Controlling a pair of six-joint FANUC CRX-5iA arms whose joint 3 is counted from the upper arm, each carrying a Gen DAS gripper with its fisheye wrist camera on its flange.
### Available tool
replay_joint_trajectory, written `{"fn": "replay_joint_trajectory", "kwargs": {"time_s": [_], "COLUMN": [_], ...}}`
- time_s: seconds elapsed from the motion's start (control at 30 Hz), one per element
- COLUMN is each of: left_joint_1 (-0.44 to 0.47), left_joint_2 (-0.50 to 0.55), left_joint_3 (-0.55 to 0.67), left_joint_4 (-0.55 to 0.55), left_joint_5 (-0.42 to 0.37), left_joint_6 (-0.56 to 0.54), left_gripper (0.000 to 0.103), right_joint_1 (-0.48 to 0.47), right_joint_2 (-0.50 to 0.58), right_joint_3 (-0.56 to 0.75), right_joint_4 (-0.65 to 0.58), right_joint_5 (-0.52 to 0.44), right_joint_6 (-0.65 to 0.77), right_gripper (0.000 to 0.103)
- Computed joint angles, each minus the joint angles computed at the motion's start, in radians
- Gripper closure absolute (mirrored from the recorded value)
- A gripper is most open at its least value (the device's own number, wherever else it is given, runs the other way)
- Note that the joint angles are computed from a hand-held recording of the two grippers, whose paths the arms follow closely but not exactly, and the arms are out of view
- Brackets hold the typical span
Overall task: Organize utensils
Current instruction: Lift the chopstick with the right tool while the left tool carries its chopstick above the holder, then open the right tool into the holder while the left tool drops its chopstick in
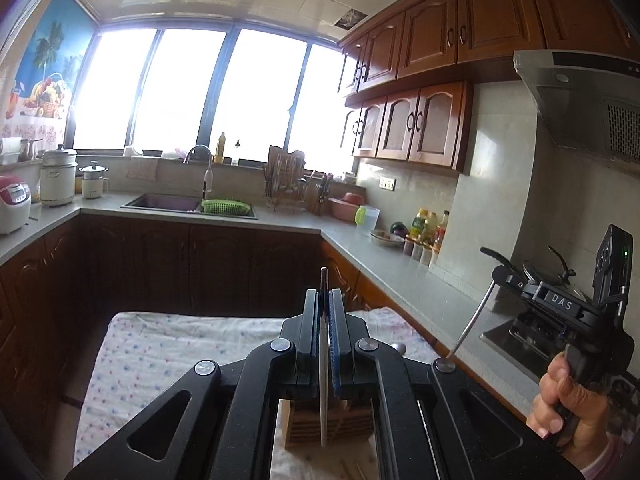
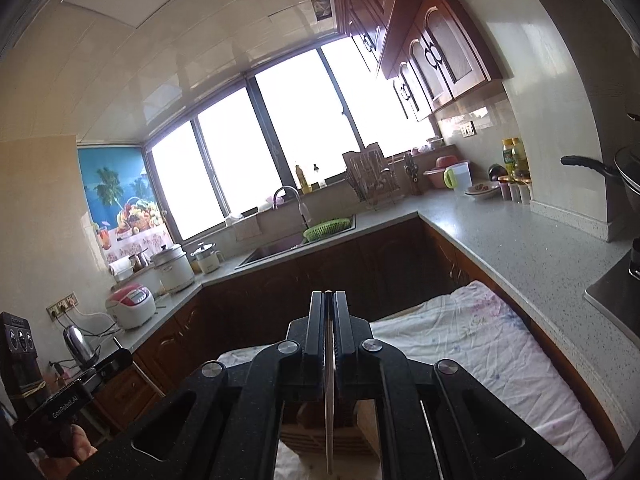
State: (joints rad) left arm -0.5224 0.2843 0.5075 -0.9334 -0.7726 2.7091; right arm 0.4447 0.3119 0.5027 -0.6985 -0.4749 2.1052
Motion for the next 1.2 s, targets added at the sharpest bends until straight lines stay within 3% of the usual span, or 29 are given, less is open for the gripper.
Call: {"fn": "replay_joint_trajectory", "kwargs": {"time_s": [0.27, 0.4, 0.63, 0.87, 1.13, 1.2], "left_joint_1": [0.03, 0.026, 0.045, 0.074, 0.077, 0.081], "left_joint_2": [0.138, 0.216, 0.317, 0.319, 0.277, 0.274], "left_joint_3": [0.092, 0.138, 0.208, 0.215, 0.169, 0.171], "left_joint_4": [-0.096, -0.136, -0.059, -0.002, 0.009, 0.033], "left_joint_5": [0.004, -0.017, -0.024, -0.011, -0.019, -0.03], "left_joint_6": [0.145, 0.204, 0.161, 0.125, 0.11, 0.092], "left_gripper": [0.1, 0.1, 0.1, 0.099, 0.099, 0.098], "right_joint_1": [0.034, 0.039, 0.057, 0.078, 0.081, 0.079], "right_joint_2": [0.109, 0.147, 0.187, 0.209, 0.22, 0.223], "right_joint_3": [0.092, 0.096, 0.067, 0.041, 0.055, 0.063], "right_joint_4": [0.005, -0.045, -0.01, 0.146, 0.229, 0.237], "right_joint_5": [0.124, 0.175, 0.223, 0.224, 0.204, 0.19], "right_joint_6": [-0.011, 0.063, 0.073, -0.042, -0.133, -0.146], "right_gripper": [0.099, 0.099, 0.099, 0.099, 0.098, 0.093]}}
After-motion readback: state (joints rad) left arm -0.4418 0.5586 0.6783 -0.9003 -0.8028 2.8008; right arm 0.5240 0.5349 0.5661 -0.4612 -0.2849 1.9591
